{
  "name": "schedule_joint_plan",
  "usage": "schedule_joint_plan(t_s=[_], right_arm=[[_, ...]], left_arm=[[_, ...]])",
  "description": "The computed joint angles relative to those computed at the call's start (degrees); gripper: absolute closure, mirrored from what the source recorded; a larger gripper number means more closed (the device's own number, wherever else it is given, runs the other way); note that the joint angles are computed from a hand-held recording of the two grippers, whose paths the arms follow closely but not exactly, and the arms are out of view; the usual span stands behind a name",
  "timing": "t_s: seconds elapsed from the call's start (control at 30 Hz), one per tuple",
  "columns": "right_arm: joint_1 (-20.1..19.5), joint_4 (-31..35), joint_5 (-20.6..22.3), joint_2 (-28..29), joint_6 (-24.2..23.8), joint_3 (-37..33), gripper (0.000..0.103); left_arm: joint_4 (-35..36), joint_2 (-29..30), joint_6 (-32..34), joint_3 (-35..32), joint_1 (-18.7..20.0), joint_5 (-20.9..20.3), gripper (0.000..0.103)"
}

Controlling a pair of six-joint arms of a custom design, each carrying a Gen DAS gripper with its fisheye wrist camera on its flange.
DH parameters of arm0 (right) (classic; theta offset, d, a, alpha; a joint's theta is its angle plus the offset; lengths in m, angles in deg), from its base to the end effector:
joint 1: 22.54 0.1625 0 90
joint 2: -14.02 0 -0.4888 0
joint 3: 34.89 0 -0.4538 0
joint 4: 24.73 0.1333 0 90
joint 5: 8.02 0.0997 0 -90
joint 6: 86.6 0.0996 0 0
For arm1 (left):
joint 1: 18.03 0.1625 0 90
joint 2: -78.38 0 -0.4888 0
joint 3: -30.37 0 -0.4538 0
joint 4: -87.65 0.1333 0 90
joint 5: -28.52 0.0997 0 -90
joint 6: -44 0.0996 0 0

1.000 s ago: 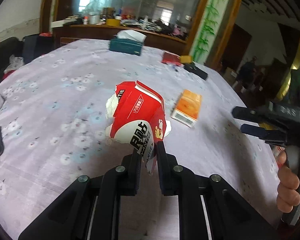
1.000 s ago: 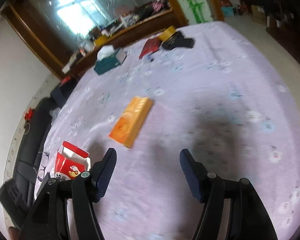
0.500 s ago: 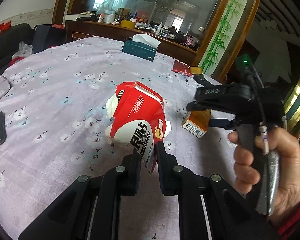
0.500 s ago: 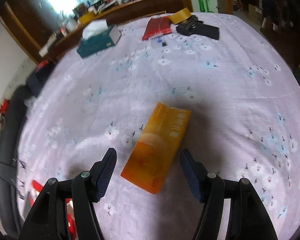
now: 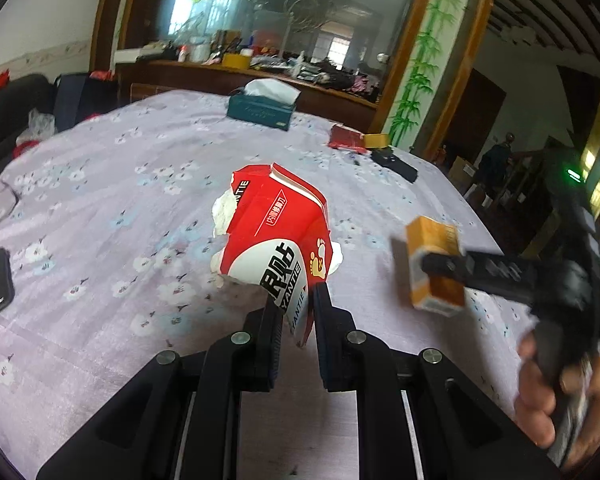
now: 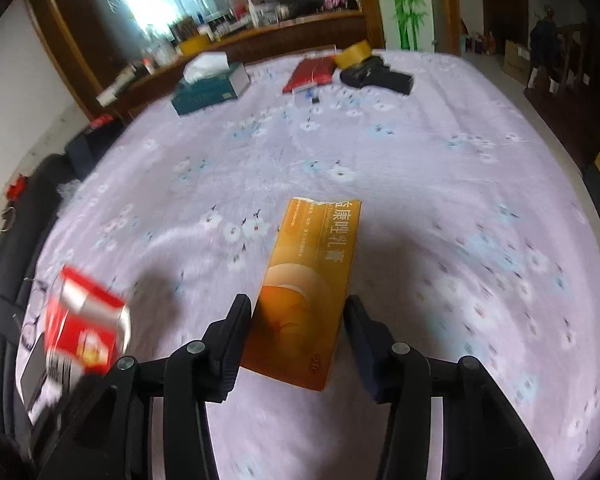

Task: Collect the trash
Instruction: 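Lift the red-white box with left tool while right tool lifts the orange box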

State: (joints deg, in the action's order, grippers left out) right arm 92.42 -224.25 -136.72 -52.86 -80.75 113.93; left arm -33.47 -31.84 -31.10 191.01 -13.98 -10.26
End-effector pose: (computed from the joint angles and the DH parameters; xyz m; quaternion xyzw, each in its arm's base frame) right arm 0.2247 -0.3145 0.1400 0.0742 -0.9167 0.3023 0.2505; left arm -0.1783 -0.2241 0.1796 0.1562 0.8782 -0.3954 0.2192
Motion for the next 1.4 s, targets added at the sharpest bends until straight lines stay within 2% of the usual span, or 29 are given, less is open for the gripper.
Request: schedule_joint_plan(t_s=[0.17, 0.3, 0.4, 0.53, 0.63, 1.03, 1.4], right_arm=[[2.1, -13.7, 0.3, 0.3, -2.5, 7.0, 0.052], [3.9, -26.9, -0.7, 4.9, -7.3, 9.1, 0.052], [3.7, -32.6, 0.0, 6.8, -9.4, 9.7, 0.052], [3.5, -34.7, 0.6, 8.0, -11.5, 9.7, 0.052], [2.5, -33.7, 1.9, 7.6, -11.4, 10.0, 0.052], [3.0, -36.3, 1.6, 8.4, -12.2, 10.4, 0.052], [2.9, -37.4, 1.5, 8.4, -12.6, 10.7, 0.052]], left_arm=[[-3.2, 4.9, 0.2, -0.3, -1.6, -0.4, 0.089], [-1.9, 6.9, -0.9, -1.0, -2.0, 0.2, 0.089], [-1.1, 7.4, -1.4, -1.4, -1.5, 0.4, 0.089], [-0.7, 8.5, -1.3, -1.9, -0.9, 0.5, 0.089], [-0.1, 9.2, -1.6, -2.2, -1.1, 0.9, 0.089], [6.0, 9.0, -6.0, -2.7, -3.4, 1.9, 0.089], [7.8, 10.0, -7.4, -3.0, -4.3, 2.5, 0.089]])
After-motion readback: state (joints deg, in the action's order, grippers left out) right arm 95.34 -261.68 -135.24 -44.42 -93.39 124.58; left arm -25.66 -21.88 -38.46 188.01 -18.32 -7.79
